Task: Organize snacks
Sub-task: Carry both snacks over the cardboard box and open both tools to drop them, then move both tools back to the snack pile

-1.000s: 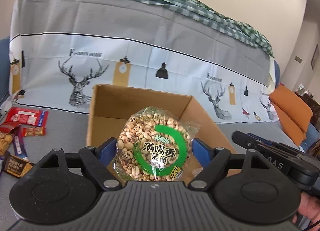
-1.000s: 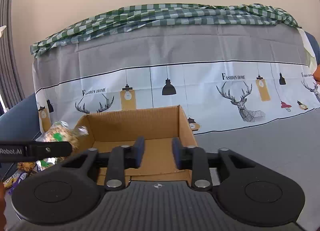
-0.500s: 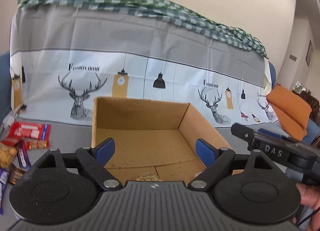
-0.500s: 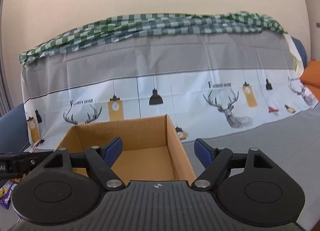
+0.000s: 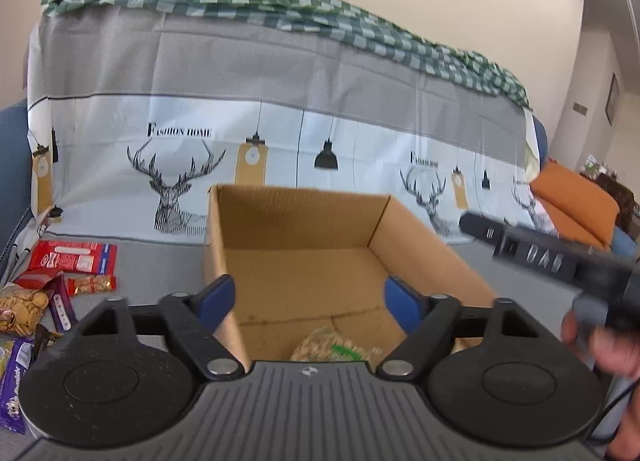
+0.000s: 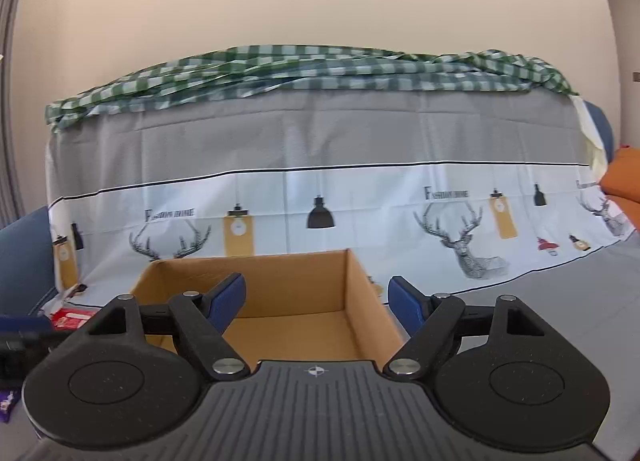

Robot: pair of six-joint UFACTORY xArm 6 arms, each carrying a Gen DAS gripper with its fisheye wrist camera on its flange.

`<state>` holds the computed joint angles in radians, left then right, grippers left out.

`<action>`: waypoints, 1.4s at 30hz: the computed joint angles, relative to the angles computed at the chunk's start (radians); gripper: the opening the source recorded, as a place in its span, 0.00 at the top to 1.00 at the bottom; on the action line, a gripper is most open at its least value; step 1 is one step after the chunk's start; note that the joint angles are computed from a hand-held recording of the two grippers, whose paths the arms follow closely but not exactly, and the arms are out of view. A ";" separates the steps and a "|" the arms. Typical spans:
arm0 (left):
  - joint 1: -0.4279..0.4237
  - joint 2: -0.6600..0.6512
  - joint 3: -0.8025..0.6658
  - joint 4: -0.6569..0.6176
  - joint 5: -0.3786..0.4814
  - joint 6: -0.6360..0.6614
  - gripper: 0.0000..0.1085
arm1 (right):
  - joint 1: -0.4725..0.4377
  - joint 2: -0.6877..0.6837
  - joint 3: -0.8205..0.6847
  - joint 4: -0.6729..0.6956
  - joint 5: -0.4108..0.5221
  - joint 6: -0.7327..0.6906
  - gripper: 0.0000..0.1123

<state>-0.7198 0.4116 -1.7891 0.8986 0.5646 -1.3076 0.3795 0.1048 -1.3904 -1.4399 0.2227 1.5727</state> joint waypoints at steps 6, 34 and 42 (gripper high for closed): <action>0.033 -0.072 0.109 0.007 -0.093 -0.009 0.43 | 0.012 0.016 -0.007 0.101 -0.046 -0.124 0.30; 0.095 -0.244 0.266 -0.131 0.016 0.209 0.82 | 0.129 0.114 -0.091 0.334 -0.072 -0.379 0.68; 0.147 -0.316 0.393 -0.260 0.161 0.131 0.89 | 0.182 0.169 -0.143 0.418 -0.100 -0.466 0.69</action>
